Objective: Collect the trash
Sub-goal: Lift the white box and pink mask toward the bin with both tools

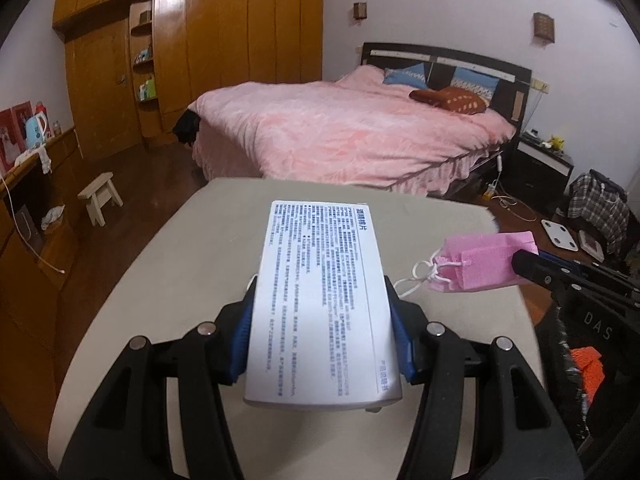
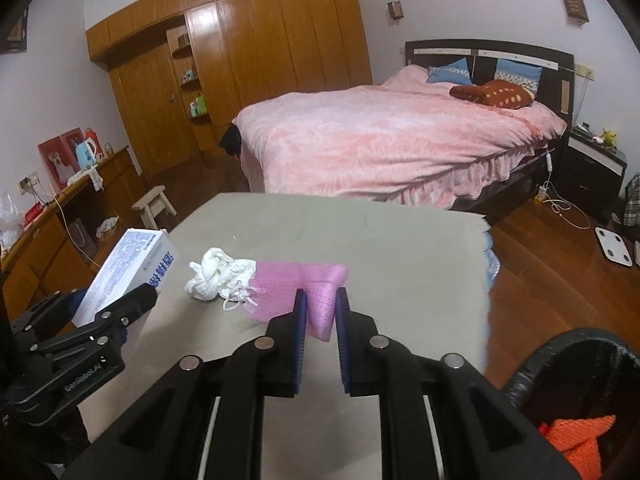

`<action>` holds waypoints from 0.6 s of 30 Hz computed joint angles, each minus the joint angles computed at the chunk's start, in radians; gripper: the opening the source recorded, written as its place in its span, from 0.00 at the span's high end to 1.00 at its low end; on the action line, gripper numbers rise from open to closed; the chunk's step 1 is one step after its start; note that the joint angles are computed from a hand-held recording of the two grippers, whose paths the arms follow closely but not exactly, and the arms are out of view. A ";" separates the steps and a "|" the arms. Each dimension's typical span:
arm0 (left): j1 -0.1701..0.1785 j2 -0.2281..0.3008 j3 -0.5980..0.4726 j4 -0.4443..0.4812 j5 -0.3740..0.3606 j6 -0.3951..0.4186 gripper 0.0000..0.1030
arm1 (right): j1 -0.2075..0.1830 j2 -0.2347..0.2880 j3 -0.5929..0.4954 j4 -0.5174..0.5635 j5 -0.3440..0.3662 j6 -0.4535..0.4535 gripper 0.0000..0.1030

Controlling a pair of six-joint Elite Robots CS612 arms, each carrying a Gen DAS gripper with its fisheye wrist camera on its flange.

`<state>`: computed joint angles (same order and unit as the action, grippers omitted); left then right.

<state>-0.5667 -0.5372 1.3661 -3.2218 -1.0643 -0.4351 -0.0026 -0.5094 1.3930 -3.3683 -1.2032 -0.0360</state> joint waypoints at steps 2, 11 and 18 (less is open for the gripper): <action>-0.008 -0.009 0.010 -0.007 -0.002 0.005 0.47 | -0.009 -0.016 0.029 -0.031 0.006 0.013 0.86; -0.048 -0.045 0.065 -0.062 -0.017 0.000 0.47 | -0.045 -0.091 0.166 -0.154 -0.005 0.008 0.86; -0.076 -0.062 0.090 -0.120 -0.043 0.018 0.47 | -0.078 -0.141 0.255 -0.234 -0.014 0.020 0.86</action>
